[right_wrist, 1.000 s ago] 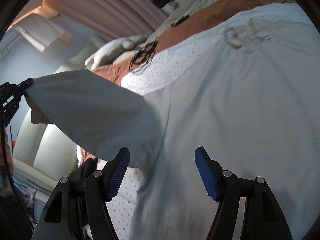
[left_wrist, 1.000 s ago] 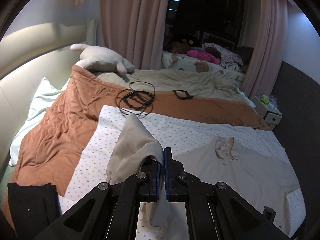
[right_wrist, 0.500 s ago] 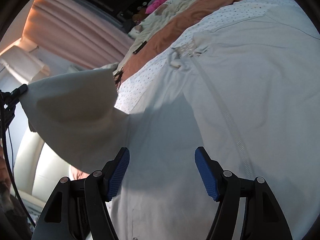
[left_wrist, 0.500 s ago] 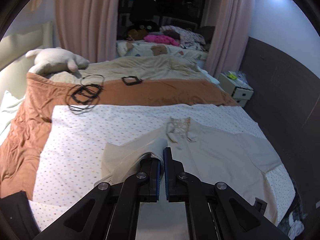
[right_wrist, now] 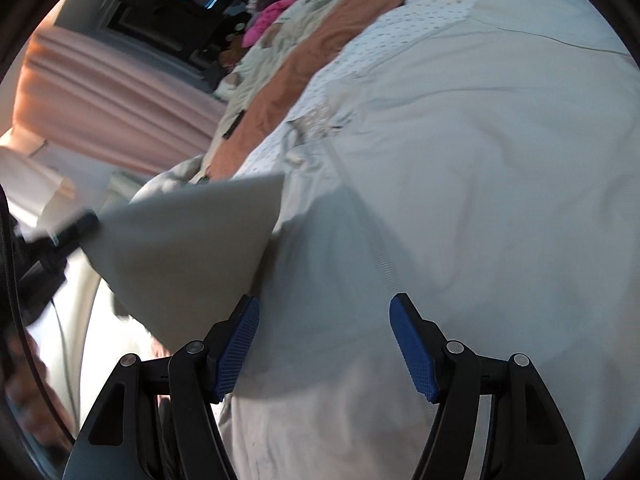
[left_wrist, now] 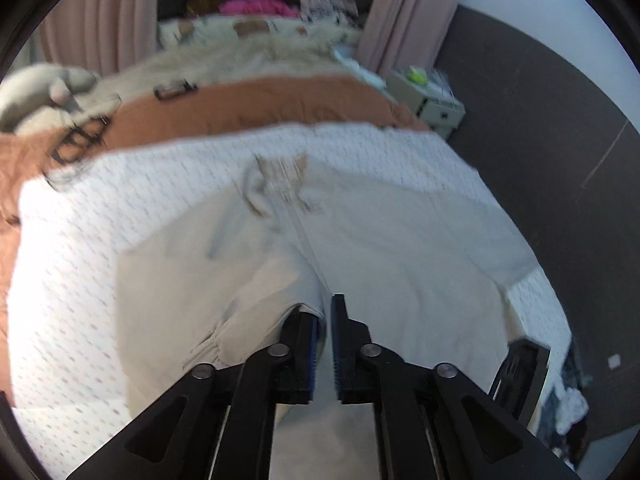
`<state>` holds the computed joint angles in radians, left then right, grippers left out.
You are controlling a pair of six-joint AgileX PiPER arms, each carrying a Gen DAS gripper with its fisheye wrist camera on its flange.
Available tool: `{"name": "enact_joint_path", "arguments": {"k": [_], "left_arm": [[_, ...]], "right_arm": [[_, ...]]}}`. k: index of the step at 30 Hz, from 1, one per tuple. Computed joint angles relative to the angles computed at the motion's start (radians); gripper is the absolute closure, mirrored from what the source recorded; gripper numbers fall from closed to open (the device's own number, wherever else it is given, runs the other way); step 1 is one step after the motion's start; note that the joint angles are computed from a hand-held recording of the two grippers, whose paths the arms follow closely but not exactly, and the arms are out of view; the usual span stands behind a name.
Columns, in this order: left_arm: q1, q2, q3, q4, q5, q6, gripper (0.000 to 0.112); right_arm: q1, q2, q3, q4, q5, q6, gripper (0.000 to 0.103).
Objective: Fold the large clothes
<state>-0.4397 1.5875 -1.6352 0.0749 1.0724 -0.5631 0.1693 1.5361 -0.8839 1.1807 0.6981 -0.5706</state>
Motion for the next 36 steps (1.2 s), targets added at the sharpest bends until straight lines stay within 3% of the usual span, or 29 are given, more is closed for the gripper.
{"name": "enact_joint_path", "arguments": {"k": [3, 4, 5, 8, 10, 14, 18, 23, 28, 31, 36], "left_arm": [[0.035, -0.029, 0.153, -0.148, -0.111, 0.048, 0.041], [0.027, -0.050, 0.198, -0.146, -0.142, 0.033, 0.029], [0.023, -0.072, 0.247, -0.155, -0.184, 0.031, 0.027], [0.043, -0.139, 0.365, -0.270, -0.265, 0.072, 0.026], [0.045, -0.208, 0.446, -0.271, -0.302, 0.031, 0.026], [-0.065, -0.359, 0.594, 0.035, -0.354, -0.344, 0.026], [-0.218, -0.497, 0.708, 0.381, -0.200, -0.744, 0.026], [-0.356, -0.650, 0.873, 0.583, -0.040, -1.044, 0.026], [-0.277, -0.749, 0.974, 0.552, 0.015, -1.018, 0.027], [-0.133, -0.796, 1.043, 0.470, -0.076, -0.891, 0.032], [0.066, -0.762, 1.120, 0.356, -0.195, -0.673, 0.046]], "right_arm": [[-0.037, 0.005, 0.000, 0.006, 0.016, 0.000, 0.035], [-0.046, 0.008, -0.002, 0.010, 0.016, -0.006, 0.035], [-0.050, 0.006, -0.002, 0.008, 0.014, -0.006, 0.035], [-0.067, -0.005, 0.009, -0.001, 0.003, -0.001, 0.035], [-0.071, -0.006, 0.014, -0.002, -0.003, 0.006, 0.035], [-0.049, -0.012, 0.011, -0.026, -0.023, 0.021, 0.035], [0.047, -0.010, -0.020, -0.136, -0.069, 0.081, 0.035], [0.198, 0.010, -0.073, -0.339, -0.119, 0.202, 0.035], [0.343, 0.065, -0.126, -0.622, -0.162, 0.444, 0.035], [0.414, 0.093, -0.151, -0.799, -0.170, 0.591, 0.035], [0.504, 0.126, -0.172, -1.085, -0.166, 0.835, 0.035]]}}
